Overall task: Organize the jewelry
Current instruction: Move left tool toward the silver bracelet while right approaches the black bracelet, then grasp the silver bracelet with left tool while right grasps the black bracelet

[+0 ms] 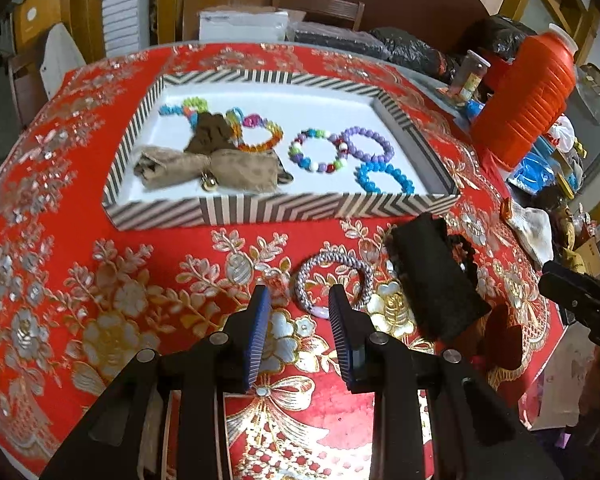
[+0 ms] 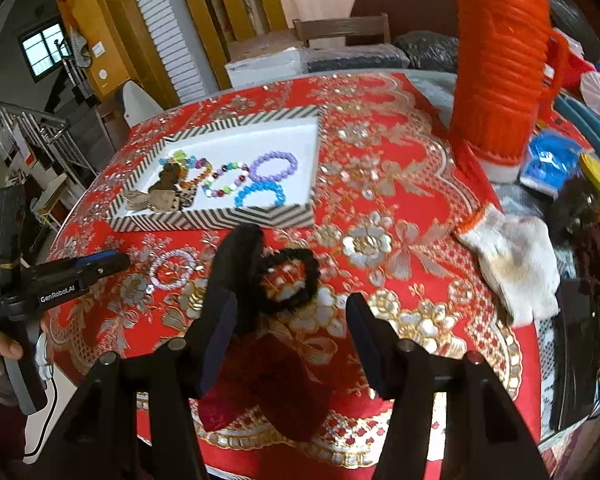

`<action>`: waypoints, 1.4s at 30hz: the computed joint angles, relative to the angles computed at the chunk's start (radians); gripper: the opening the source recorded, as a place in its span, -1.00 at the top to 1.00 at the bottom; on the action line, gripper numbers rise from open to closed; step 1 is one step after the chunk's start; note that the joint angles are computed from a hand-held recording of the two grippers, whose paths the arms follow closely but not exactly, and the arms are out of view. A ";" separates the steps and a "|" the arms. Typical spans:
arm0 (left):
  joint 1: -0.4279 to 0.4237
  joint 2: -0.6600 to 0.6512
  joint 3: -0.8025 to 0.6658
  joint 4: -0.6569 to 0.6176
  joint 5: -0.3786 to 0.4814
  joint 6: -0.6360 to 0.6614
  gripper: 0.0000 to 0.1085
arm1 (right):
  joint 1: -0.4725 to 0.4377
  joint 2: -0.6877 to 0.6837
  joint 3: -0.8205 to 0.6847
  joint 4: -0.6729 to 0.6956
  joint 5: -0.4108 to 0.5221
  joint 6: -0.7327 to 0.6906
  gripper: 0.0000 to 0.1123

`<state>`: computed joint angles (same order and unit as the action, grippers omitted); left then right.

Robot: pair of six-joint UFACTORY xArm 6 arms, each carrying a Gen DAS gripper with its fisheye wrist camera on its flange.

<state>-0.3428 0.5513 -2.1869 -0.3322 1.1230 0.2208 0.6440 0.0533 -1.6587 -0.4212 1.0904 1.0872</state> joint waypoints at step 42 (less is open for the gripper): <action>-0.031 0.120 -0.173 0.003 0.015 0.003 0.89 | -0.063 0.046 -0.011 -0.122 -0.035 -0.016 0.90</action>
<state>-0.3740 0.6711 -2.3594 -0.3289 1.1382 0.2238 0.5810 0.0989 -1.6696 -0.5434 1.0556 1.0708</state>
